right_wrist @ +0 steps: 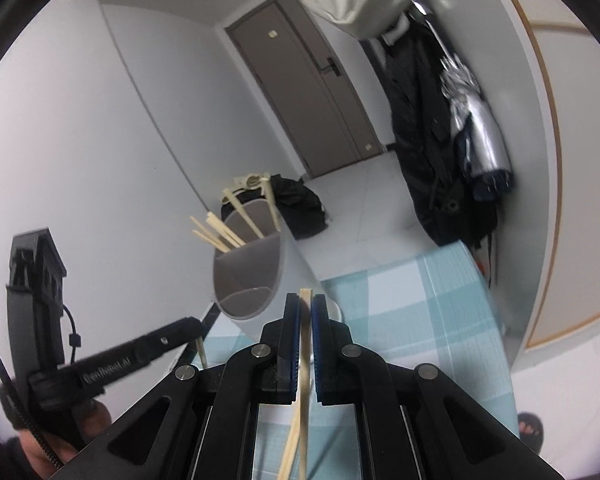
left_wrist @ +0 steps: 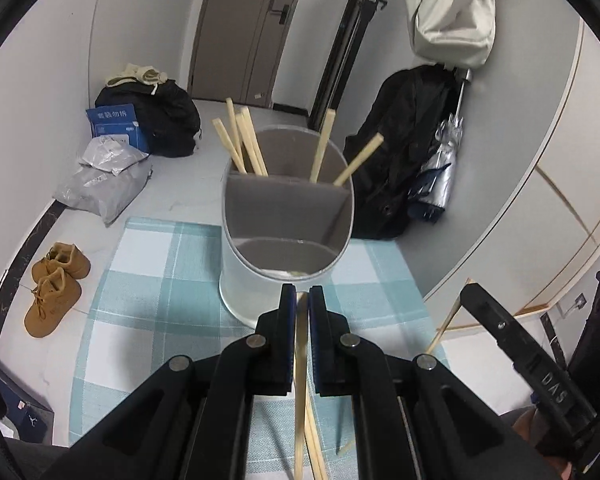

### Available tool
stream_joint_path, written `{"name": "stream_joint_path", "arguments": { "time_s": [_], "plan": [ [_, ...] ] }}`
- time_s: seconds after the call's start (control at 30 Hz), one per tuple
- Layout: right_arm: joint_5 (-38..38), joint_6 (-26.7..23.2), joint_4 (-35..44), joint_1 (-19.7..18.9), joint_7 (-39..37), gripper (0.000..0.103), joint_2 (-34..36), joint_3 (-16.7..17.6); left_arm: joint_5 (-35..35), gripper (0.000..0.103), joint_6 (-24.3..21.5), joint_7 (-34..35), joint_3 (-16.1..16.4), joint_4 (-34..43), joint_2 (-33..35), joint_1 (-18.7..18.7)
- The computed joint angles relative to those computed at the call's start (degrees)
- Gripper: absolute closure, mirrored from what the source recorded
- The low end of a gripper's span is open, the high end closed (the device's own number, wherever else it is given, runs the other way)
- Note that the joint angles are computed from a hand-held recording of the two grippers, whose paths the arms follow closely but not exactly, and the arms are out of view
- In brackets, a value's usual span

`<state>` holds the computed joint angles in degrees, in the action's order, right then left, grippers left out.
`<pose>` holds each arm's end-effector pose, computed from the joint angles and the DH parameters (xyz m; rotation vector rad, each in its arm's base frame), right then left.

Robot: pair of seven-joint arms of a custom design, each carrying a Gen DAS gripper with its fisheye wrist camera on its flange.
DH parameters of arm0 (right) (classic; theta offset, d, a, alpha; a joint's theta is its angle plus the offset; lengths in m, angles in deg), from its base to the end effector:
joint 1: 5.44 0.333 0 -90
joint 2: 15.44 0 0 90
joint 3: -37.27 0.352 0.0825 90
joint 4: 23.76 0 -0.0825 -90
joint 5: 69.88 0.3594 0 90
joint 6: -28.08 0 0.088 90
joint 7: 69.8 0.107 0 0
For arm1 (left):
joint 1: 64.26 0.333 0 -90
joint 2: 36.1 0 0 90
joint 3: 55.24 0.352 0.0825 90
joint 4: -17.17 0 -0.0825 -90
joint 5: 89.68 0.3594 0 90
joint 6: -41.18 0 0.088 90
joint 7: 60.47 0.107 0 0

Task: Organize utensils
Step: 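Lift both held chopsticks and carry them above the white holder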

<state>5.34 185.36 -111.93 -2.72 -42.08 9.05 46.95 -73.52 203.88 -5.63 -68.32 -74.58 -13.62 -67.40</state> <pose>0.7057 0.0917 0.5157 -1.5468 1.2827 -0.2792 0.6843 -0.1818 0.5544 -1.9382 1.6576 -1.0437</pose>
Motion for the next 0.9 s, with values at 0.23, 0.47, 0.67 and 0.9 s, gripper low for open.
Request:
{"name": "stream_joint_path", "arguments": {
  "time_s": [0.23,0.47,0.67,0.9],
  "plan": [
    [8.3,8.8,-1.9,2.7,-17.1,0.098,-2.2,2.0,4.6,0.1,3.0,-5.3,2.9,-1.7,-1.2,-1.8],
    [7.5,7.5,-0.6,3.8,-17.3,0.098,-1.6,1.5,-0.5,0.1,6.6,0.1,-2.6,-3.1,-1.5,3.5],
    [3.3,8.7,1.6,5.1,-15.5,0.098,-0.8,1.2,-5.7,0.1,4.6,5.5,-5.9,1.0,0.1,5.9],
    [-2.2,6.6,6.8,4.6,-10.1,0.098,0.8,1.9,-10.6,0.1,-0.8,10.9,-7.1,9.8,2.9,6.3]
  ]
}}
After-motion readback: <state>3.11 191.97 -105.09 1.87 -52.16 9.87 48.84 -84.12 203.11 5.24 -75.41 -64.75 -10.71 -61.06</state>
